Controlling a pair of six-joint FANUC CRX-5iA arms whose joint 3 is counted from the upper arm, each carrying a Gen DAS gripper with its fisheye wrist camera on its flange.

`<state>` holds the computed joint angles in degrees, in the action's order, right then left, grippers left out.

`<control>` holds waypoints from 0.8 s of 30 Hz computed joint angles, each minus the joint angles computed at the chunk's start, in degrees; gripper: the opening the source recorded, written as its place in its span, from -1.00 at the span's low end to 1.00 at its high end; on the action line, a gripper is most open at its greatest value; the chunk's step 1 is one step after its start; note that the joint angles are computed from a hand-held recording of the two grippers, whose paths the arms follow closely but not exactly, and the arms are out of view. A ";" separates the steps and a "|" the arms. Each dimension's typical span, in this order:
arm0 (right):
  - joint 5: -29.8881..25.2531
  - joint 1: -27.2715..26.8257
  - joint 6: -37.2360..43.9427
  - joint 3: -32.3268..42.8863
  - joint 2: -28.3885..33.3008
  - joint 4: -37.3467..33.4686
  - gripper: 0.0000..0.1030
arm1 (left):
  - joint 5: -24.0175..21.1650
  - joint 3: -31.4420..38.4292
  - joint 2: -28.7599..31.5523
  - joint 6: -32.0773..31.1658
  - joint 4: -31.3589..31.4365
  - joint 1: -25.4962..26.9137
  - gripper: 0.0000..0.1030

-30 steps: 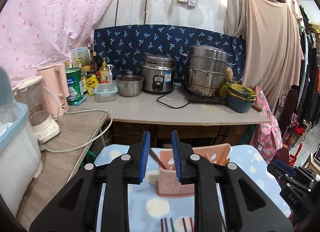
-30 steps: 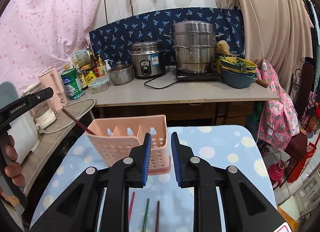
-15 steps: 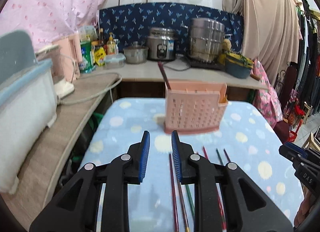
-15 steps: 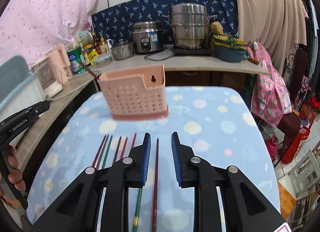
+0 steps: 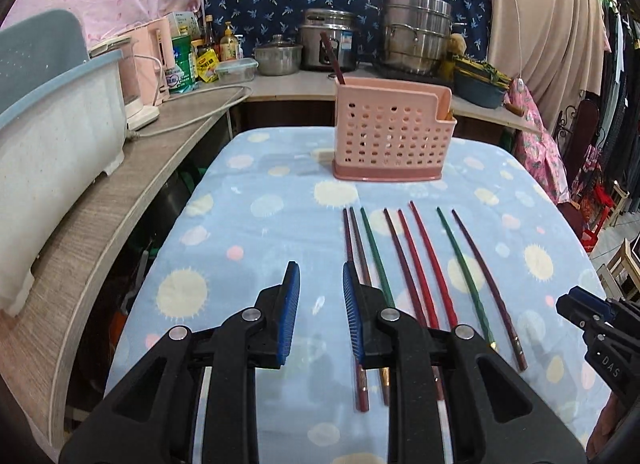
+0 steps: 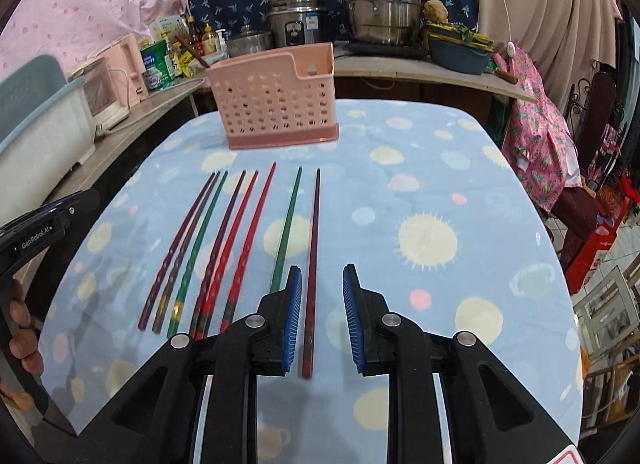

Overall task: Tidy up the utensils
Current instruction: 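Move both tools back down to the row of chopsticks, then grasp a dark red chopstick with right tool while left tool grasps another dark red chopstick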

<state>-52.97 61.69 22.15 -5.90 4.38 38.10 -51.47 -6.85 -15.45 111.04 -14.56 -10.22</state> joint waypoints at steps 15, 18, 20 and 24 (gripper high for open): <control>-0.80 2.72 -0.83 -3.21 -1.78 -1.90 -0.42 | -3.98 -1.81 -0.95 2.58 -2.22 -3.38 -0.57; -0.67 2.81 -1.25 -3.73 -2.03 -2.07 -0.42 | -4.68 -1.95 -1.06 3.51 -3.00 -4.02 -0.41; -0.62 2.82 -1.31 -4.01 -2.14 -2.18 -0.42 | -5.03 -2.04 -1.25 4.48 -3.82 -4.56 -0.33; -0.67 2.88 -1.67 -4.34 -2.07 -2.23 -0.42 | -6.11 -2.22 -1.24 5.35 -4.90 -5.47 -0.30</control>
<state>-53.63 64.57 20.48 -10.24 2.31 35.87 -57.58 -9.08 -16.70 116.39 -19.47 -15.70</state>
